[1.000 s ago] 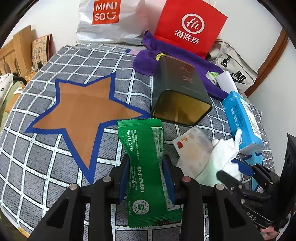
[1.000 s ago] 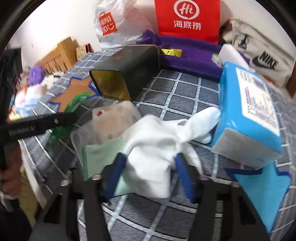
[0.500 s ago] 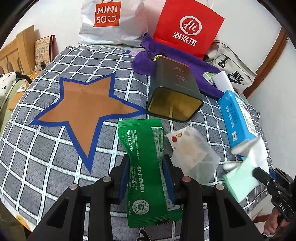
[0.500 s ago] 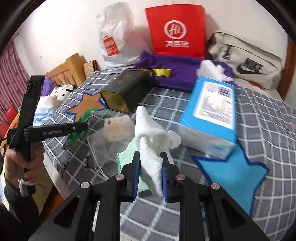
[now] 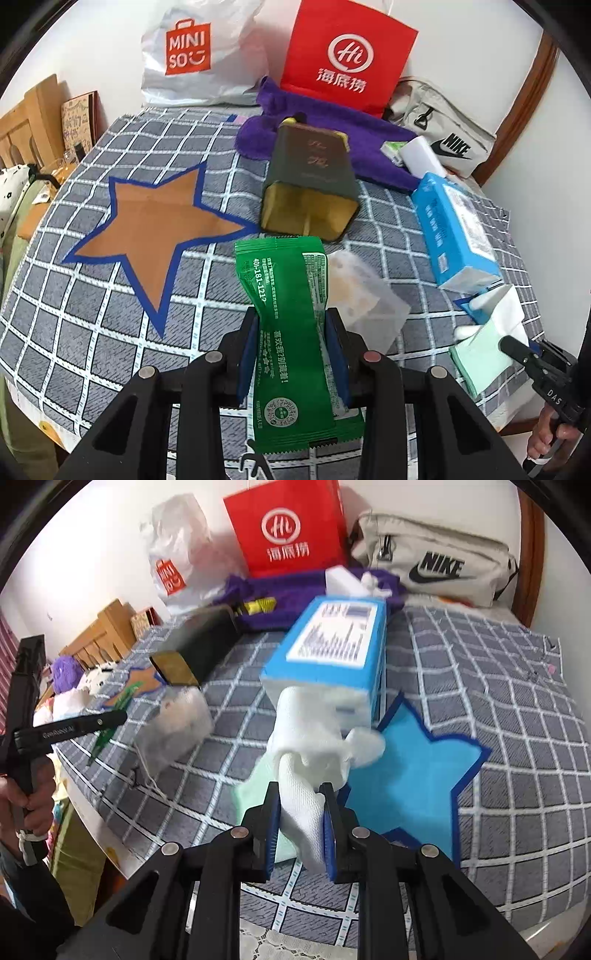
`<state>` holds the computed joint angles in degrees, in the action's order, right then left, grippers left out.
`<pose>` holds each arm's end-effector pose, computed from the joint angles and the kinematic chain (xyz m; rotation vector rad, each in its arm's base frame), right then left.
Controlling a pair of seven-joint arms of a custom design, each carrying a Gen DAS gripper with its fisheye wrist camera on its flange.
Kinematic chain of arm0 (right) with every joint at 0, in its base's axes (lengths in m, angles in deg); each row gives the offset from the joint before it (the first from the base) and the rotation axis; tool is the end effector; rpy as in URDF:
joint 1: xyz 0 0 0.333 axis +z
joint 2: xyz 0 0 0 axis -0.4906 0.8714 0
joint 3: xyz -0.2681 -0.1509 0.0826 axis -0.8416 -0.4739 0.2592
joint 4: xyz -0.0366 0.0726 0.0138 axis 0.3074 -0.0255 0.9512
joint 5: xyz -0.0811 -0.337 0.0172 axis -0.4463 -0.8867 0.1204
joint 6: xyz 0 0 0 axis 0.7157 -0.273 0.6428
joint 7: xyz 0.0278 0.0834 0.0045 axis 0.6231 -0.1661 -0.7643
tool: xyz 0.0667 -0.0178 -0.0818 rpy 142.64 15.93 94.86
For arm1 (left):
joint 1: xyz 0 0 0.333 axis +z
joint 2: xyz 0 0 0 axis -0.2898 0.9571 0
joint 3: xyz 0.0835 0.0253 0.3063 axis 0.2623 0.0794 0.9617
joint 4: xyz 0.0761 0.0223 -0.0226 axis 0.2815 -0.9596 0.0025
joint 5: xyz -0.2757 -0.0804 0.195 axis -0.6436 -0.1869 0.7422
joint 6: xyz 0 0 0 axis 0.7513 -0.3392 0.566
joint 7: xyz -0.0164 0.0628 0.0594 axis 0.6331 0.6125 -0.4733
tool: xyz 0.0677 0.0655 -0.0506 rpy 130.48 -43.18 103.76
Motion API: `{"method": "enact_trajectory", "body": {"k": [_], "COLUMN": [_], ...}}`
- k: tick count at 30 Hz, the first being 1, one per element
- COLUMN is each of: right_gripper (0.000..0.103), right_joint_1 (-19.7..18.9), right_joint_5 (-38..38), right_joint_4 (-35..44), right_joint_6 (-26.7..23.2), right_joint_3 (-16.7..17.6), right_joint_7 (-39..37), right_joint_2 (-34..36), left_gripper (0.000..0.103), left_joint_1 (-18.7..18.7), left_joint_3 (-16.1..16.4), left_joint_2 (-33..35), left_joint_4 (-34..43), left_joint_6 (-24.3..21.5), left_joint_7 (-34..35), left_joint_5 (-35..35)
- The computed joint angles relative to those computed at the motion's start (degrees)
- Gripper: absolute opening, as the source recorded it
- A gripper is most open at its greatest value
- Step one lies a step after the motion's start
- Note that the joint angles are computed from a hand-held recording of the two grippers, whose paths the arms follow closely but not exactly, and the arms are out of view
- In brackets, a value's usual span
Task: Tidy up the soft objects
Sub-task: 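Lift the green packet and white glove and carry them toward the purple towel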
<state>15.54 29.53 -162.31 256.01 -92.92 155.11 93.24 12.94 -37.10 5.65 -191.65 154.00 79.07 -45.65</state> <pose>0.4729 0.3096 0.3355 -1.8584 1.7958 -0.2580 0.5336 -0.0780 0.3173 -1.9194 2.0609 -0.8213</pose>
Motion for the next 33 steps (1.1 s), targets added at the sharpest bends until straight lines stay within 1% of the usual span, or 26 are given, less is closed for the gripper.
{"method": "enact_trajectory", "body": {"k": [1,2,4,6,9,11,12,14,16,18,24,27,28,32,33], "right_gripper": [0.020,0.020,0.020,0.019,0.019,0.019,0.019,0.019,0.019,0.019,0.019,0.019,0.019,0.019,0.019], "right_joint_1": [0.27,-0.14,-1.56,-0.36,0.36,-1.43,-1.64,0.71,-0.06,-1.84,-6.49,-6.31,-7.22,-13.21,-14.15], "right_joint_5": [-0.20,0.11,1.30,1.78,1.99,2.95,3.18,2.25,1.85,1.91,1.84,-0.29,-0.42,1.51,2.14], "right_joint_4": [-0.34,-0.55,-0.73,-0.45,0.34,0.96,1.36,2.57,3.69,5.19,11.45,15.64,17.52,23.77,25.24], "right_joint_6": [1.00,1.74,3.10,3.35,3.35,3.74,3.74,2.88,2.64,2.13,-1.12,-3.52,-4.44,-6.25,-6.78], "right_joint_3": [-0.43,-0.12,1.28,-0.08,-0.97,0.76,0.82,-2.14,-1.81,-0.45,2.34,0.59,0.96,5.95,6.70], "right_joint_7": [0.06,-0.30,-1.85,-2.79,-3.96,-5.48,-6.01,-5.42,-5.69,-6.56,-8.24,-7.26,-7.24,-10.95,-11.72], "right_joint_2": [-0.63,-0.99,-1.87,-2.49,-3.06,-3.52,-3.62,-3.56,-3.39,-2.89,-0.04,2.05,3.00,6.45,7.31], "left_gripper": [0.033,0.033,0.033,0.033,0.033,0.033,0.033,0.033,0.033,0.033,0.033,0.033,0.033,0.033,0.033], "left_joint_1": [0.56,0.85,1.14,2.21,3.13,3.69,2.95,1.99,0.53,-1.04,-7.71,-11.11,-12.29,-16.61,-17.69], "left_joint_3": [-0.69,-1.17,-1.82,-3.29,-4.86,-5.89,-5.39,-4.83,-3.68,-2.33,3.85,7.08,8.22,12.31,13.38], "left_joint_2": [-0.23,-0.60,-1.37,-1.88,-2.47,-2.56,-2.72,-2.90,-2.99,-3.19,-2.51,-1.74,-1.33,0.52,0.93], "left_joint_4": [0.07,0.19,0.41,0.79,1.64,2.64,3.11,4.13,5.46,6.49,11.38,14.13,15.22,19.24,20.13], "left_joint_6": [-0.15,-0.31,-0.47,-0.75,-1.32,-2.14,-2.42,-2.93,-3.85,-4.61,-7.57,-8.75,-9.17,-10.96,-11.45], "left_joint_7": [0.05,0.12,0.25,0.90,2.07,3.23,3.58,4.71,5.62,6.47,7.60,8.13,8.30,8.97,9.08], "left_joint_5": [-0.06,-0.13,-0.50,-1.03,-2.09,-3.12,-3.73,-4.92,-6.00,-6.97,-9.14,-9.87,-10.05,-11.15,-11.42]}}
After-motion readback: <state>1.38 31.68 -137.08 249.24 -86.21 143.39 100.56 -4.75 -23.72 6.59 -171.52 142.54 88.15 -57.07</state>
